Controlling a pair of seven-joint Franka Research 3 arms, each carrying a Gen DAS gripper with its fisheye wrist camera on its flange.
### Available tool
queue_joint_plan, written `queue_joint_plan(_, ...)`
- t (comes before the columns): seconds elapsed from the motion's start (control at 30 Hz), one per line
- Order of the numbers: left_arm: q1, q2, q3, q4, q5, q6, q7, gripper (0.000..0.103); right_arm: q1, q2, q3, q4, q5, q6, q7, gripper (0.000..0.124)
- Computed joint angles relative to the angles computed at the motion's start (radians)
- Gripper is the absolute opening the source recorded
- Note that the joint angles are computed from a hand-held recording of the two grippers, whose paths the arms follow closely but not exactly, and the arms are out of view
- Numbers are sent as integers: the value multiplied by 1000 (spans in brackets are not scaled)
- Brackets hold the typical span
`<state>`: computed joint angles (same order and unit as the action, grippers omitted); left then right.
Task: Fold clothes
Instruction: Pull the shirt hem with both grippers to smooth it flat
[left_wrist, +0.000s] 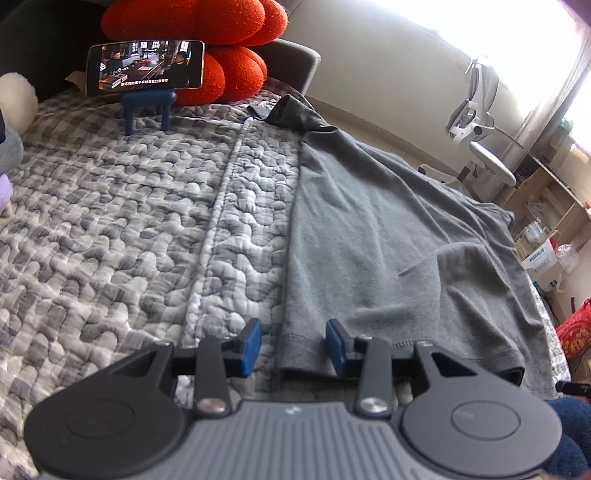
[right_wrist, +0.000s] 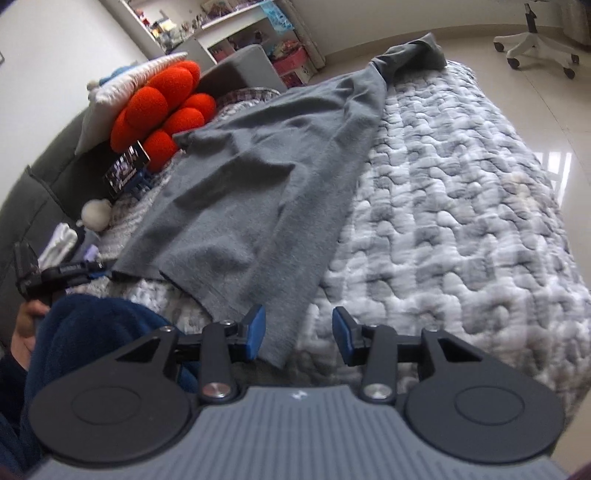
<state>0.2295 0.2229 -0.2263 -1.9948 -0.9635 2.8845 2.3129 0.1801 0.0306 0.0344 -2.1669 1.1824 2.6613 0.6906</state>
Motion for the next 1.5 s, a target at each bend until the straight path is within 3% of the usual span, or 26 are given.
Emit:
queue_joint_plan(0.13, 14, 8, -19, 14, -85, -29, 55, 41, 7, 0, 6, -4, 2, 3, -10, 44)
queue_joint_plan(0.33, -11, 22, -2, 21, -65, -12, 22, 37, 21, 15, 18, -5, 36, 28, 6, 45)
queue_joint_plan(0.43, -24, 21, 7, 10, -9, 21, -29, 20, 21, 12, 17, -7, 40, 25, 61, 43)
queue_joint_plan(0.5, -26, 20, 6, 2, 34, 42, -67, 7, 28, 16, 21, -7, 14, 31, 104, 27)
queue_joint_plan(0.53, -23, 18, 3, 0, 47, 50, -82, 5, 31, 19, 23, -7, -2, 35, 125, 20)
queue_joint_plan(0.57, -21, 17, -1, -3, 60, 58, -97, 5, 35, 21, 25, -7, -19, 39, 146, 6)
queue_joint_plan(0.7, -5, -8, -16, -25, 104, 82, -128, 4, 45, -9, 34, -23, 32, 97, 79, 6)
queue_joint_plan(0.8, 15, -67, -25, -56, 66, 82, -63, 4, 50, -71, 21, -53, 81, 127, 22, 6)
queue_joint_plan(0.97, -17, -186, 24, -124, -20, 48, 53, 4, 71, -197, -4, -130, 48, 200, 4, 6)
queue_joint_plan(1.13, -75, -290, 82, -198, -19, 14, 102, 4, 109, -293, -15, -207, -56, 298, 52, 5)
queue_joint_plan(1.27, -108, -316, 116, -242, 96, 22, 11, 4, 133, -308, -38, -243, -120, 330, 103, 5)
queue_joint_plan(1.4, -130, -229, 143, -224, 325, 33, -175, 4, 29, -185, 45, -238, -450, 368, 399, 6)
queue_joint_plan(1.5, -131, -174, 149, -200, 434, 5, -281, 4, 3, -110, 49, -223, -610, 381, 558, 6)
